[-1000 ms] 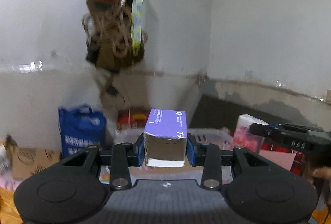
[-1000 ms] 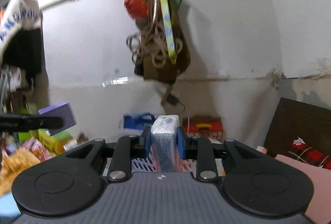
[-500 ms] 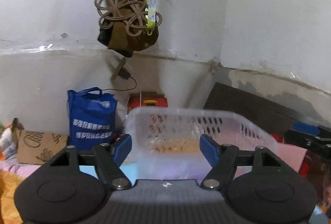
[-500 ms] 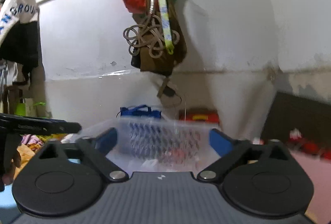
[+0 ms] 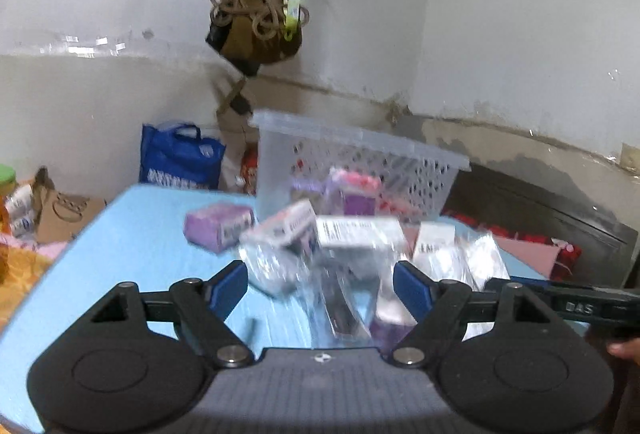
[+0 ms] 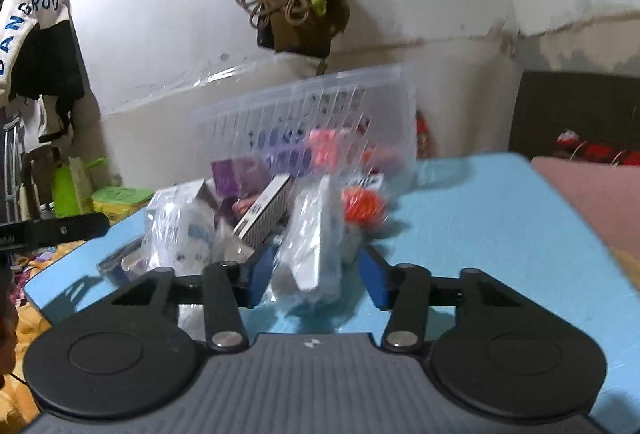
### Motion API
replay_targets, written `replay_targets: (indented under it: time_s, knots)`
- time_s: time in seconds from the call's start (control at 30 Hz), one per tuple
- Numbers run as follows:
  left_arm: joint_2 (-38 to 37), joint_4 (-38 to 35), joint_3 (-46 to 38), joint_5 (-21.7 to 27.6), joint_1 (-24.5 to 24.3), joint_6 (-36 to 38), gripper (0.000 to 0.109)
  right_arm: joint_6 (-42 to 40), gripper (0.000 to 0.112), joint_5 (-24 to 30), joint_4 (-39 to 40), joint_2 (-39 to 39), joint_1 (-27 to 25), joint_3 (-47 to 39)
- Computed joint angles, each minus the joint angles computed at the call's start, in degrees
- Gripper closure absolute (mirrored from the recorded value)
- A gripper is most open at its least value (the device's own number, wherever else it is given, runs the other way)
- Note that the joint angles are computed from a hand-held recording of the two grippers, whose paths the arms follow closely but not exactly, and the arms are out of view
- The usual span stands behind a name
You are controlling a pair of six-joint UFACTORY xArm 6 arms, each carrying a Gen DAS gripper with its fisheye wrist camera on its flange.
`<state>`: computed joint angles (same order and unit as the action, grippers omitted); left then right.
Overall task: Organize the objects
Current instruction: 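Grasp a clear bag with a bottle in the right gripper while the left grasps a clear bag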
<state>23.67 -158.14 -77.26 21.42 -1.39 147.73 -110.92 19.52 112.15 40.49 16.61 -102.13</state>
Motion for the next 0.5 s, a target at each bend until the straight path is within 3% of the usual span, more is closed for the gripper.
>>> replay_targets:
  time_s: [0.07,0.17,0.33,0.4,0.5]
  knots:
    - [1.0,1.4,-0.7,-1.0,-0.2,-1.6,0.026,0.9,0.070,1.6,-1.1,-0.2,-0.2,1.0]
    - [0.9,-1.5,1.2,0.2,-0.1,2.2,0.026,-1.6,0.071,2.1,1.3,-0.9,-0.3,2.1]
    - [0.3,-4.5,3.3,1.0,0.5,4.9,0.026,-7.0,0.071,2.7,8.4,-3.3,-1.0,5.4]
    - [1.0,-4.2,2.0,-0.5,0.2,4.5,0.026,-9.4,0.071,2.2,10.8,-3.6,-0.9,5.5]
    - [2.2,-8.4,-0.5,-2.9,-0.5,10.2,0.026,-12.4,0.071,1.9,13.3,-4.1,-0.8,5.9]
